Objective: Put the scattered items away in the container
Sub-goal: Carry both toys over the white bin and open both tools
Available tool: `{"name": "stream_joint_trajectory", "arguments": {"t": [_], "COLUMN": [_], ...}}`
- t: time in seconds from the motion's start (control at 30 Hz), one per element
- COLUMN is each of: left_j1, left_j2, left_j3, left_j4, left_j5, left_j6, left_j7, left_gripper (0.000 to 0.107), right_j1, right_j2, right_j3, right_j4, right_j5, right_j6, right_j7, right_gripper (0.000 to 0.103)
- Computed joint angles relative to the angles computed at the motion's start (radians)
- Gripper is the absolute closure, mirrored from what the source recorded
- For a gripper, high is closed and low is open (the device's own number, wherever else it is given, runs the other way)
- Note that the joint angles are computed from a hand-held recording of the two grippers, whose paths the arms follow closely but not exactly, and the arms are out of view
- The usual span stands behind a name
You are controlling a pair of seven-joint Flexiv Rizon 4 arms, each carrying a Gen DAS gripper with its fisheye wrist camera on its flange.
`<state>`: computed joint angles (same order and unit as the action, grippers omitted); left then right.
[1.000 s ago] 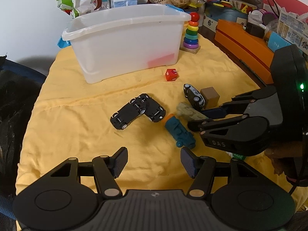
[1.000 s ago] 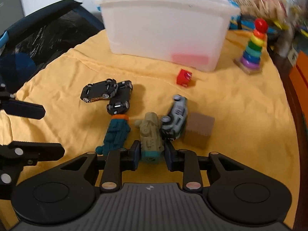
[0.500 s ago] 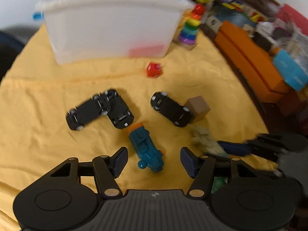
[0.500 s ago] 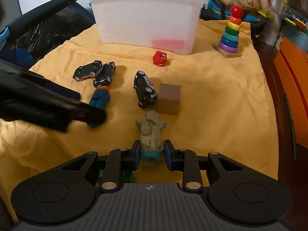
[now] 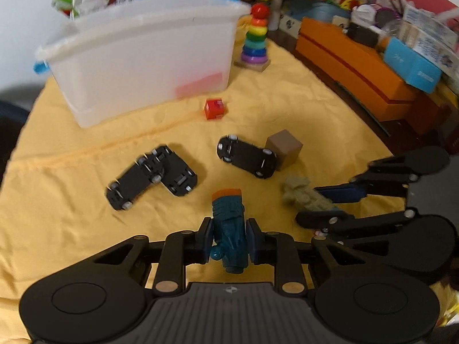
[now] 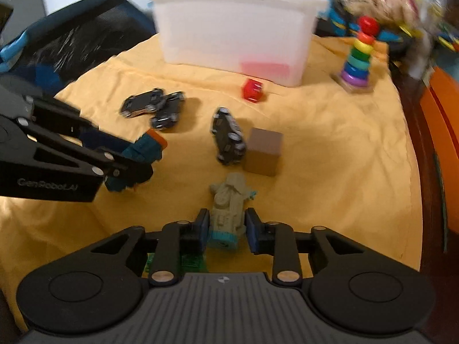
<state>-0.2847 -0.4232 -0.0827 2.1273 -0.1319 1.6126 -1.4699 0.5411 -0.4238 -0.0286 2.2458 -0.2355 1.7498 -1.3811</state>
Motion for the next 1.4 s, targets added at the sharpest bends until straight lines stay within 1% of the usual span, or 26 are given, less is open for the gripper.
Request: {"name": "stream_joint_trajectory", "arguments": {"t": [0.13,0.23,0.27,0.3,0.37,0.4,0.47,0.5,0.57,0.6,0.67,0.73,0.77,0.8,0.87,0.9,0.93,0.97,1.03,1.1,1.2,1.23,1.27,1.3,1.33,1.4], "left_j1": [0.038,0.091,0.109,0.112,0.077,0.073,0.045,0.035,-0.027,-0.031,-0.029,-0.034,-0.027,-0.023,-0.037,-0.035,-0.017,0.0,0.014,0.048,0.105,0.114,0.128,0.143,0.146,0.128], "left_j2": [0.039,0.052,0.048,0.036,0.008,-0.008,-0.045,-0.06,-0.1,-0.119,-0.15,-0.186,-0.202,-0.213,-0.244,-0.25,-0.249,-0.244,-0.225,-0.196,-0.134,-0.115,-0.094,-0.073,-0.052,-0.029], "left_j3": [-0.022,-0.057,-0.07,-0.065,-0.007,0.005,0.052,0.072,0.162,0.179,0.195,0.223,0.223,0.227,0.263,0.268,0.25,0.232,0.216,0.169,0.082,0.066,0.043,0.018,0.008,0.017], "left_j4": [0.011,-0.009,-0.024,-0.052,-0.123,-0.157,-0.237,-0.273,-0.356,-0.397,-0.462,-0.521,-0.544,-0.559,-0.607,-0.616,-0.609,-0.593,-0.556,-0.504,-0.396,-0.363,-0.322,-0.282,-0.238,-0.18], "left_j5": [-0.006,-0.02,-0.024,-0.026,-0.031,-0.032,-0.04,-0.044,-0.061,-0.07,-0.076,-0.064,-0.057,-0.047,-0.022,-0.012,-0.005,-0.001,0.003,0.003,0.002,0.001,0.003,0.006,0.01,0.011], "left_j6": [0.032,0.086,0.101,0.112,0.113,0.114,0.101,0.092,0.051,0.025,-0.026,-0.06,-0.074,-0.086,-0.134,-0.14,-0.124,-0.101,-0.065,-0.024,0.045,0.064,0.087,0.107,0.122,0.131], "left_j7": [0.009,0.017,0.021,0.023,0.025,0.029,0.034,0.036,0.011,-0.002,-0.026,-0.058,-0.068,-0.078,-0.111,-0.127,-0.134,-0.14,-0.157,-0.146,-0.107,-0.095,-0.083,-0.069,-0.058,-0.042], "left_gripper": [0.08,0.08,0.08,0.08,0.08,0.08,0.08,0.08,0.08,0.08,0.08,0.079,0.079,0.075,0.064,0.064,0.064,0.062,0.059,0.058,0.057,0.057,0.054,0.048,0.045,0.045], "right_j1": [-0.093,-0.159,-0.147,-0.117,-0.054,-0.034,-0.006,0.025,0.077,0.078,0.057,0.058,0.054,0.047,0.045,0.024,-0.001,-0.011,-0.005,0.017,0.017,0.02,0.014,0.009,0.012,0.018], "right_j2": [0.017,0.023,0.024,0.024,0.011,0.002,-0.024,-0.039,-0.078,-0.095,-0.133,-0.168,-0.188,-0.21,-0.253,-0.265,-0.271,-0.273,-0.264,-0.246,-0.203,-0.184,-0.17,-0.15,-0.131,-0.094], "right_j3": [0.095,0.156,0.142,0.108,0.034,0.009,-0.03,-0.069,-0.142,-0.15,-0.135,-0.145,-0.144,-0.144,-0.159,-0.137,-0.108,-0.095,-0.101,-0.122,-0.103,-0.1,-0.089,-0.078,-0.075,-0.068], "right_j4": [-0.024,-0.061,-0.076,-0.092,-0.138,-0.166,-0.236,-0.269,-0.344,-0.382,-0.456,-0.511,-0.537,-0.563,-0.618,-0.64,-0.653,-0.654,-0.62,-0.57,-0.494,-0.459,-0.436,-0.403,-0.37,-0.306], "right_j5": [-0.026,-0.023,-0.018,-0.008,0.018,0.031,0.057,0.077,0.11,0.115,0.114,0.111,0.101,0.088,0.06,0.037,0.018,0.009,0.003,0.016,0.028,0.036,0.039,0.042,0.052,0.074], "right_j6": [-0.005,0.03,0.05,0.066,0.097,0.102,0.11,0.122,0.124,0.111,0.085,0.056,0.045,0.037,-0.002,-0.032,-0.054,-0.053,-0.004,0.053,0.093,0.111,0.119,0.126,0.132,0.134], "right_j7": [-0.024,-0.019,-0.015,-0.014,-0.019,-0.02,-0.013,-0.013,-0.021,-0.018,0.004,0.03,0.04,0.046,0.061,0.063,0.067,0.076,0.087,0.089,0.067,0.055,0.044,0.03,0.02,0.003], "right_gripper": [0.074,0.074,0.074,0.074,0.074,0.074,0.074,0.074,0.074,0.073,0.073,0.073,0.073,0.073,0.073,0.072,0.072,0.069,0.067,0.068,0.068,0.068,0.068,0.068,0.068,0.068]}}
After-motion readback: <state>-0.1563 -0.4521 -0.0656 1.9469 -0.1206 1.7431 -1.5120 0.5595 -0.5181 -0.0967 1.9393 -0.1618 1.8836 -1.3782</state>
